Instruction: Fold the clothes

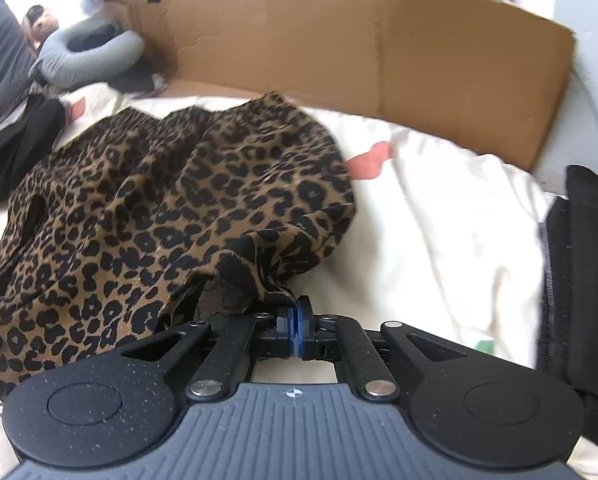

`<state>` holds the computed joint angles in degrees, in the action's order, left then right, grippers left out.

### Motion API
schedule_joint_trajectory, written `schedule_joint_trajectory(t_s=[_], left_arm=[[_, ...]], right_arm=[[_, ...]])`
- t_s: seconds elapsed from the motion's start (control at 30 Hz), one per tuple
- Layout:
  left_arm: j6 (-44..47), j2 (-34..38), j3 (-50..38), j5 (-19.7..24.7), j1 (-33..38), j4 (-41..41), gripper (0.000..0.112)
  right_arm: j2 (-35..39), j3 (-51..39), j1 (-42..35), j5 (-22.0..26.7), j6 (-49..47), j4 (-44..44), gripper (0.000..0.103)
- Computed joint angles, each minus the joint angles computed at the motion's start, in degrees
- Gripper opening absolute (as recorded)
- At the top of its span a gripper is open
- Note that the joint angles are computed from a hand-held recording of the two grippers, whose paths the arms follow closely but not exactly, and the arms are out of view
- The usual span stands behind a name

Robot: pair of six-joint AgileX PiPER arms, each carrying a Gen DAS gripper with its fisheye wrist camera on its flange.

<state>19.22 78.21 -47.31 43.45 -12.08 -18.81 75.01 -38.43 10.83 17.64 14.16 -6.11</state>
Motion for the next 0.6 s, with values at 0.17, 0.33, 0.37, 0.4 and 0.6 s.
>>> schedule_joint_trajectory(t_s=[0.17,0.33,0.37,0.4,0.6], left_arm=[[-0.1,0.8,0.2,-0.5,-0.9,-0.1,0.042],[-0.1,1.1,0.5,-1.1,-1.7,0.1,0.041],[-0.1,1.2,0.6,-1.2,-1.8,0.2,0.041],[0.0,1.2,0.7,-1.4,-1.9,0.3,0.041],[0.9,1.4,1.6,-2.0,-1.4,-0.1,0.039]], right_arm=[[-4.4,0.3,-1.9,3.3,2.1,-1.8,0.000],[-7.5,0.6,-3.6,5.7,3.0,-2.8,0.000],[-7.9,0.5,-3.9,6.1,3.2,-2.9,0.000],[-8.2,0.3,-4.1,6.4,3.5,-3.1,0.000],[-8.1,-1.1,-6.3,7.2,3.6,-4.0,0.000]])
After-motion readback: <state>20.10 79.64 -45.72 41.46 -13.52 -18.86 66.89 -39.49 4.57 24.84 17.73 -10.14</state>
